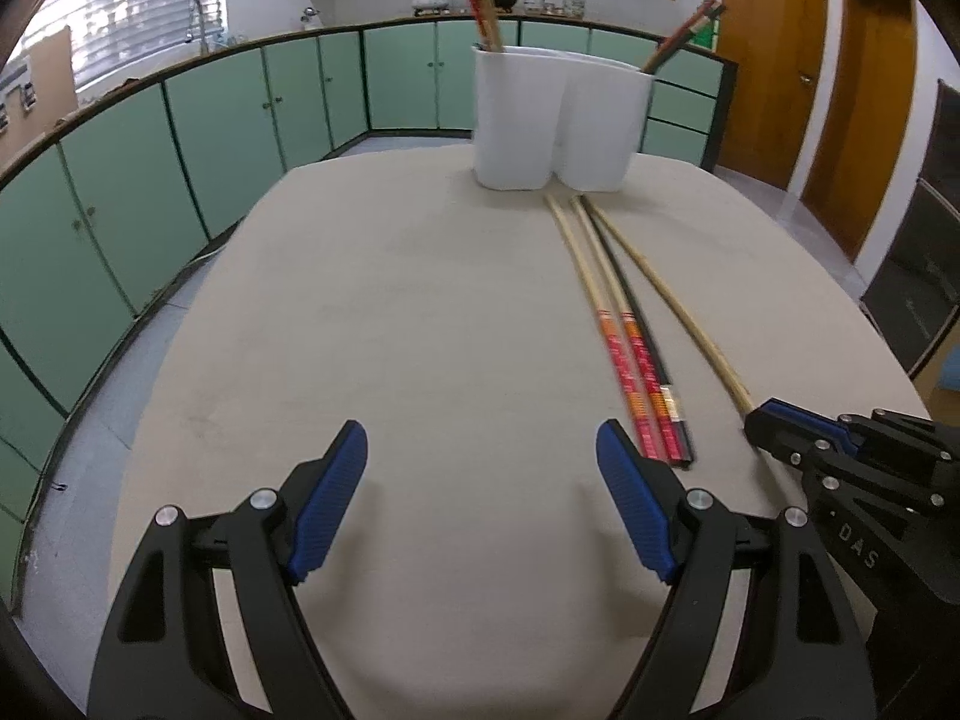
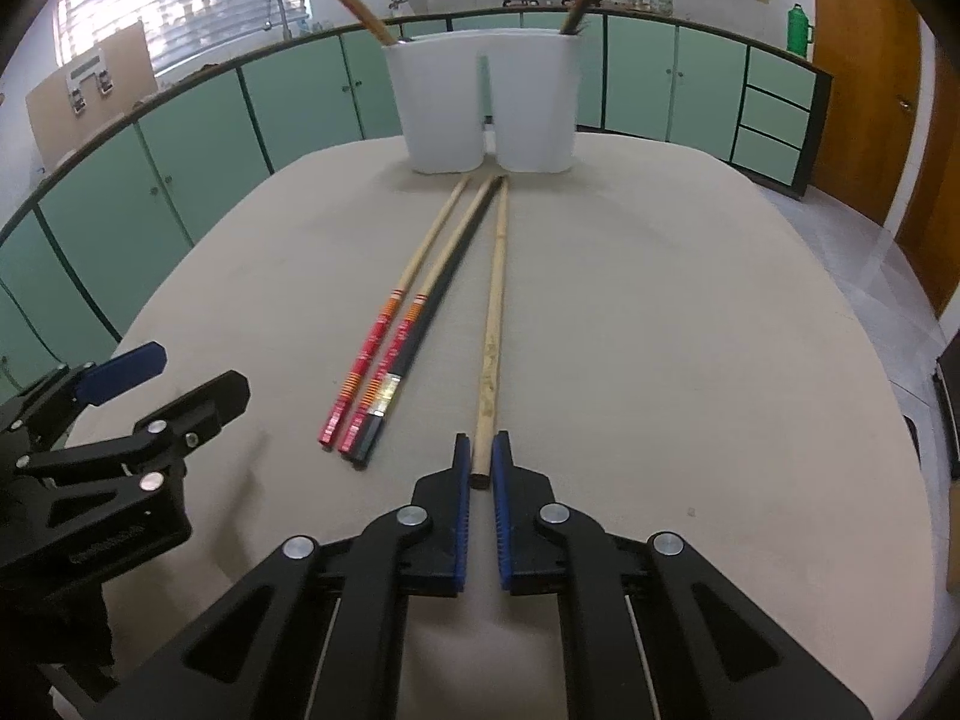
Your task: Organize utensils
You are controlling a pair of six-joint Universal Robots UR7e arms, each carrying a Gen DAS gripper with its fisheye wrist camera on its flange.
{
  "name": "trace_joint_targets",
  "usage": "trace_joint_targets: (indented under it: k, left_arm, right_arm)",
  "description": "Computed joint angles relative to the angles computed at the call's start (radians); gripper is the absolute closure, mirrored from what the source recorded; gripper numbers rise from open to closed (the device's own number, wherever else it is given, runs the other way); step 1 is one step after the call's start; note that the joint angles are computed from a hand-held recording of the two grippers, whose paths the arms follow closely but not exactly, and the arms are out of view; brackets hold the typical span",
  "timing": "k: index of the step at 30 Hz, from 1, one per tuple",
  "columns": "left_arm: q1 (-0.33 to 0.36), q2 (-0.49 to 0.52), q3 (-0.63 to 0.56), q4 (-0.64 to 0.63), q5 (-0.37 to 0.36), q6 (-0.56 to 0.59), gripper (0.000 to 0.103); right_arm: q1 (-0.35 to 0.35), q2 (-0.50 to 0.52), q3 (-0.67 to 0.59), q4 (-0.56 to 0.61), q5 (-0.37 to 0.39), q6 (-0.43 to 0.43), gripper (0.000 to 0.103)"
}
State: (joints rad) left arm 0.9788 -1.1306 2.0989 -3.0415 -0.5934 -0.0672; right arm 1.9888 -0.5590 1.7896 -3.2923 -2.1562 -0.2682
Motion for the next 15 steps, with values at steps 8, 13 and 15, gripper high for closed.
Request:
trace_joint_targets:
  k: [8,13,15]
  left_arm:
    - [-0.004,0.019,-0.013,0.030,-0.045,-0.013,0.027]
    - [-0.004,0.036,-0.025,0.056,-0.048,-0.018,0.028]
    - [-0.001,0.044,-0.036,0.080,-0.046,-0.030,0.029]
  right_arm:
    - [-0.017,-0.021,0.017,-0.021,-0.013,-0.004,0.096]
    - [-0.028,-0.027,0.020,-0.019,-0.008,0.002,0.096]
    - [-0.029,-0.028,0.020,-0.020,-0.005,0.001,0.096]
